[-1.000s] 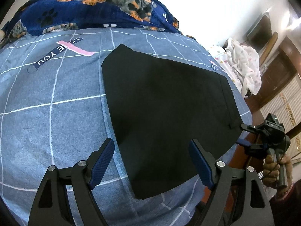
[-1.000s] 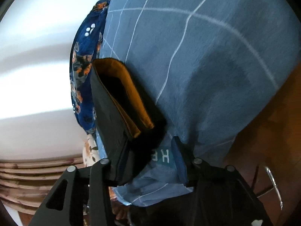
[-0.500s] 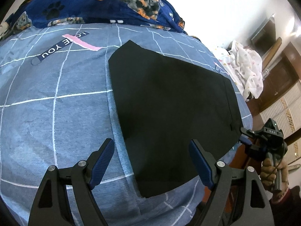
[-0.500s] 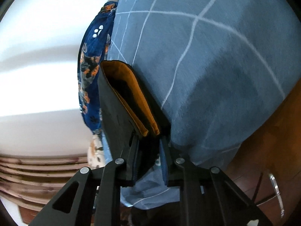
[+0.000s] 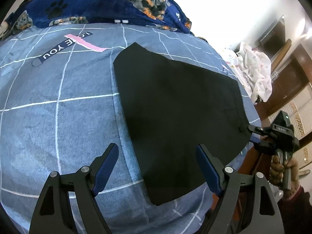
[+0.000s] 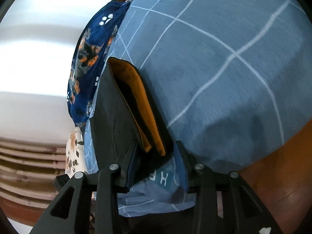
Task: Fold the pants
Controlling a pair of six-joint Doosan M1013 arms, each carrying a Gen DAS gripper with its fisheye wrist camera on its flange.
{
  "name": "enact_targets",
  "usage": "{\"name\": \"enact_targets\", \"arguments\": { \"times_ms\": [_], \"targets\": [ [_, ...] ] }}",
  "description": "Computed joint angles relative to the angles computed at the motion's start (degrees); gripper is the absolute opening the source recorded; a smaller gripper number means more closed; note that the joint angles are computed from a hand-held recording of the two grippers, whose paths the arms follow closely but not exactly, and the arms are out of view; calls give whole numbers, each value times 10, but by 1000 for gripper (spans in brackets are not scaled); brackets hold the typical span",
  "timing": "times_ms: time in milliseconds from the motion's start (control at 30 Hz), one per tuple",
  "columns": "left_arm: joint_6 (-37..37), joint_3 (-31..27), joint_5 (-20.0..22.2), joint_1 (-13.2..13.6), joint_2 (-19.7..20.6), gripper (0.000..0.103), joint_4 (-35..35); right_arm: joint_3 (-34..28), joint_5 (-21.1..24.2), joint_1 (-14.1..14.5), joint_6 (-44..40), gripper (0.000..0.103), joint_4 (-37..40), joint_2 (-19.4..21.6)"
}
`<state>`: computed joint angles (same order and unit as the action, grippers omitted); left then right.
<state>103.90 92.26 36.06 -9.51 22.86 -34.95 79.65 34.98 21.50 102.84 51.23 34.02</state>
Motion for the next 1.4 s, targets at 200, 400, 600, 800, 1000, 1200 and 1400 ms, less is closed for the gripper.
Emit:
{"name": "enact_targets", "arguments": {
  "times_ms": [200, 400, 600, 800, 1000, 1200, 1400],
  "targets": [
    [80, -13, 43, 13, 14, 81, -78, -26, 50, -13, -69, 37, 45, 24],
    [102, -32, 91, 27, 35, 81, -124, -58, 80, -21, -94, 39, 25, 40],
    [124, -45, 127, 36, 52, 81, -158, -104, 173, -29, -145, 47, 73, 74],
    [167, -69, 182, 40, 71, 82, -188, -100, 199, -39, -203, 53, 163, 85],
    [180, -94, 247, 52, 96, 83, -252, -111, 212, -43, -198, 48, 163, 93],
    [182, -100, 253, 53, 105, 83, -265, -156, 238, -34, -173, 37, 102, 111],
    [191, -102, 240, 49, 102, 82, -258, -141, 244, -38, -223, 29, 148, 106]
  ]
}}
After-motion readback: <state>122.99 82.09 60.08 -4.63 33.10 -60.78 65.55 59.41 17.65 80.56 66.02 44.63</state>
